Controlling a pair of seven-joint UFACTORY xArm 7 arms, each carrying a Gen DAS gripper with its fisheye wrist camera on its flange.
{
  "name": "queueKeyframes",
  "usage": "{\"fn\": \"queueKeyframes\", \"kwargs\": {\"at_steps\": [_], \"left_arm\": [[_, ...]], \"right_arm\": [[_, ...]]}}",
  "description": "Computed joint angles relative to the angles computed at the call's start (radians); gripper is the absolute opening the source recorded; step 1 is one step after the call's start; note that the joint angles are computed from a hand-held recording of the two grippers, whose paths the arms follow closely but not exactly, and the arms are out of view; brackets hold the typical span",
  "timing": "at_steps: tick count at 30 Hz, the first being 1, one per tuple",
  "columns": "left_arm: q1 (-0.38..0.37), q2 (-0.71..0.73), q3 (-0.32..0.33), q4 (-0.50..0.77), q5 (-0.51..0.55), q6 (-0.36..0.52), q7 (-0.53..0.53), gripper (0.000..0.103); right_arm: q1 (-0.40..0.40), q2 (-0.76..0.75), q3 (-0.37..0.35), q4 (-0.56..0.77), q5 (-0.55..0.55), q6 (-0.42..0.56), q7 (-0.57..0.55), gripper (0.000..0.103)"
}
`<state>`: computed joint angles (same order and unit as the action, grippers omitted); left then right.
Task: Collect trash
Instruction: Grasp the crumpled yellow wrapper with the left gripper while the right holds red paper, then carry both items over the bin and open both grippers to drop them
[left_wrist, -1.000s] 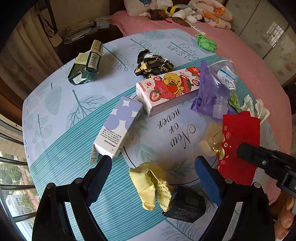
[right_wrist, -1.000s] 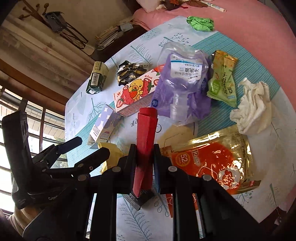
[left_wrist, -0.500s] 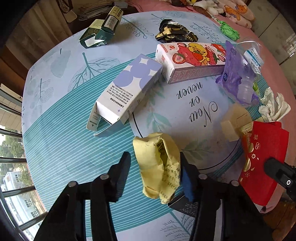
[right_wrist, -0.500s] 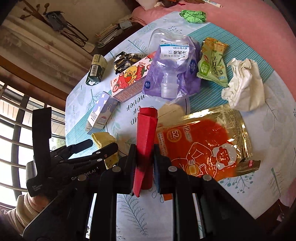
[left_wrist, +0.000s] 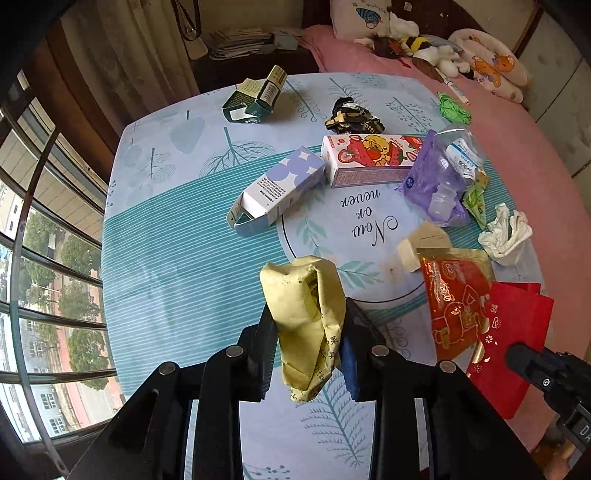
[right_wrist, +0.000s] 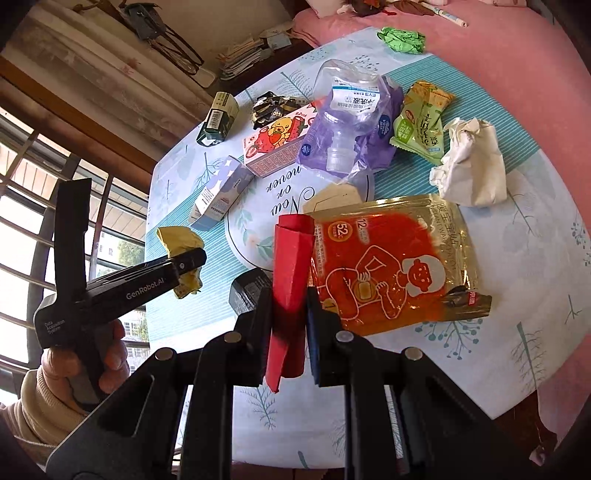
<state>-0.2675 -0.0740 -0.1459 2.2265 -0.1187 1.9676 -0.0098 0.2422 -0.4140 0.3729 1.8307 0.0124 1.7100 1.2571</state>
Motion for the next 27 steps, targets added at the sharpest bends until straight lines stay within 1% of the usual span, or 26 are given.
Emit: {"fn": "queueKeyframes", "kwargs": {"at_steps": [4,7,9,10,12,13,14,15,17,19,20,21,22,24,25,27], "left_arm": [[-0.022,-0.057,-0.042,0.072,0.033,0.067,-0.076,0.030],[-0.046,-0.094,-0.103,0.132,0.066,0.130,-0.174,0.030],[-0.060,-0.104,-0.161,0.186,0.100,0.180,-0.245,0.030],[-0.066,-0.126,-0.184,0.181,0.110,0.189,-0.271,0.030],[-0.066,-0.152,-0.261,0.199,0.148,0.222,-0.330,0.030],[-0.057,-0.156,-0.313,0.222,0.168,0.247,-0.366,0.030],[-0.041,-0.149,-0.378,0.261,0.190,0.279,-0.408,0.030],[-0.026,-0.159,-0.427,0.277,0.197,0.301,-0.443,0.030],[0.037,-0.165,-0.556,0.324,0.224,0.349,-0.498,0.030],[0.101,-0.176,-0.653,0.358,0.217,0.395,-0.537,0.030],[0.117,-0.188,-0.665,0.360,0.193,0.411,-0.552,0.030],[0.097,-0.210,-0.636,0.337,0.165,0.419,-0.563,0.030],[0.097,-0.235,-0.611,0.315,0.126,0.425,-0.569,0.030],[0.024,-0.316,-0.484,0.192,0.053,0.405,-0.561,0.030],[0.011,-0.351,-0.452,0.143,0.024,0.400,-0.560,0.030],[-0.032,-0.453,-0.356,-0.029,-0.042,0.359,-0.536,0.030]], "right_arm": [[0.014,-0.020,0.008,0.060,0.009,0.051,-0.040,0.014],[0.021,-0.040,0.018,0.107,0.031,0.098,-0.078,0.014],[0.020,-0.054,0.031,0.141,0.045,0.134,-0.106,0.014],[0.019,-0.064,0.037,0.155,0.053,0.151,-0.121,0.014],[0.009,-0.073,0.058,0.205,0.069,0.201,-0.140,0.014],[0.004,-0.082,0.066,0.224,0.080,0.226,-0.150,0.014],[0.001,-0.091,0.069,0.238,0.093,0.251,-0.160,0.014],[-0.004,-0.099,0.076,0.255,0.107,0.276,-0.165,0.014],[-0.008,-0.119,0.081,0.277,0.142,0.316,-0.176,0.014],[-0.013,-0.140,0.091,0.288,0.176,0.351,-0.187,0.014],[-0.015,-0.152,0.092,0.289,0.195,0.370,-0.190,0.014],[-0.019,-0.168,0.096,0.287,0.217,0.385,-0.184,0.014],[-0.020,-0.190,0.091,0.272,0.242,0.393,-0.179,0.014],[-0.020,-0.248,0.075,0.213,0.301,0.396,-0.159,0.014],[-0.017,-0.284,0.061,0.172,0.334,0.393,-0.147,0.014],[-0.017,-0.345,0.051,0.097,0.387,0.389,-0.125,0.014]]}}
